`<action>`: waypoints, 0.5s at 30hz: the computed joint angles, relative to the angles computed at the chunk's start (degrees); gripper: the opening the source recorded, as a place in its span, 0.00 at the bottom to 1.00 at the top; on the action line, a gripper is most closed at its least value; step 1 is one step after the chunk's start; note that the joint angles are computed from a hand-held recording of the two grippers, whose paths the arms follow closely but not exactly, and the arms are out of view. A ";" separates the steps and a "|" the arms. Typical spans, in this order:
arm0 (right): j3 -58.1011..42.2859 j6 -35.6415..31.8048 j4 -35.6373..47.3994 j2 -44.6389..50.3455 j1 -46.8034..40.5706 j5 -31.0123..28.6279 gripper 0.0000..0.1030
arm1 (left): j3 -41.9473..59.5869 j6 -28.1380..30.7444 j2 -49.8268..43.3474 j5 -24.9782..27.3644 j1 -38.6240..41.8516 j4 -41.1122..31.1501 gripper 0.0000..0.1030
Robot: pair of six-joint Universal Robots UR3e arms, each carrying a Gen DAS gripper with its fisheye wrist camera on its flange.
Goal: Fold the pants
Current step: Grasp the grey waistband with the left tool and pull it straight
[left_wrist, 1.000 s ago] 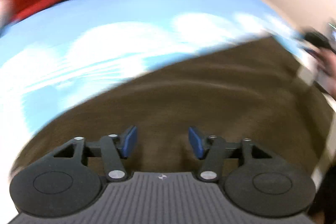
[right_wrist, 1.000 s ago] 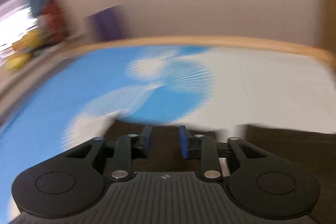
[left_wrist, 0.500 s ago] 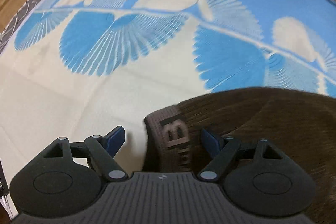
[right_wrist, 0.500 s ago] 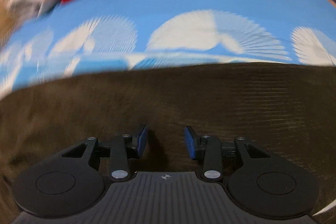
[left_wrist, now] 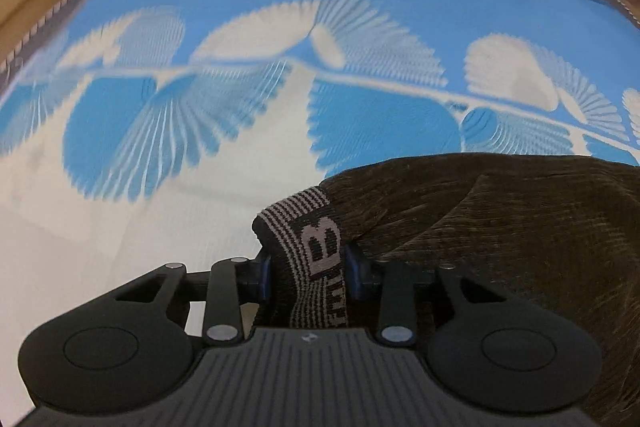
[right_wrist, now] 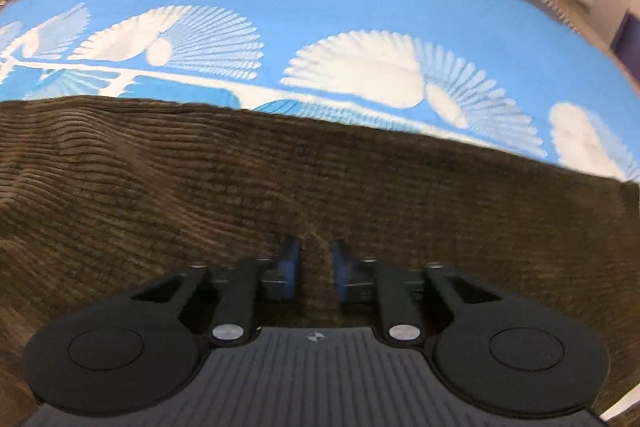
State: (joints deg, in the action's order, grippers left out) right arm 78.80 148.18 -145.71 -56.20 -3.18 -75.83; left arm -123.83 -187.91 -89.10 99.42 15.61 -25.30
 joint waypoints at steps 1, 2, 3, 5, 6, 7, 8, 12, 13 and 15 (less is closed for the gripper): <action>0.36 0.58 -2.12 0.59 0.45 -1.01 0.13 | 0.22 0.04 -0.44 0.35 -0.34 0.88 0.37; 0.81 1.13 -4.27 1.10 0.85 -2.03 0.13 | 0.38 0.73 -0.63 0.17 -0.34 1.47 0.37; 1.45 1.51 -6.74 1.57 1.24 -3.11 0.13 | 1.15 0.61 -1.01 0.26 -0.48 0.93 0.38; 2.45 1.40 -11.16 2.56 2.10 -5.30 0.13 | 2.45 0.64 -1.42 0.44 -0.59 -0.86 0.40; 2.87 1.31 -12.89 3.00 2.48 -6.12 0.13 | 3.58 1.03 -1.56 0.89 -0.83 -3.00 0.43; 3.39 1.43 -14.24 3.14 2.81 -6.81 0.13 | 4.54 1.64 -1.62 1.37 -1.13 -4.98 0.45; 4.05 1.53 -15.53 3.06 3.21 -7.60 0.13 | 5.40 2.54 -1.57 1.91 -1.56 -6.75 0.46; 6.58 1.28 -19.68 1.29 3.31 -6.81 0.14 | 7.57 4.23 0.63 6.37 -4.16 -10.39 0.47; 7.26 1.84 -20.77 0.31 3.07 -5.94 0.18 | 7.47 4.45 1.69 6.69 -4.44 -10.36 0.47; 9.40 4.29 -23.02 -2.62 2.49 -4.41 0.28 | 7.56 3.88 4.49 5.93 -4.50 -11.85 0.47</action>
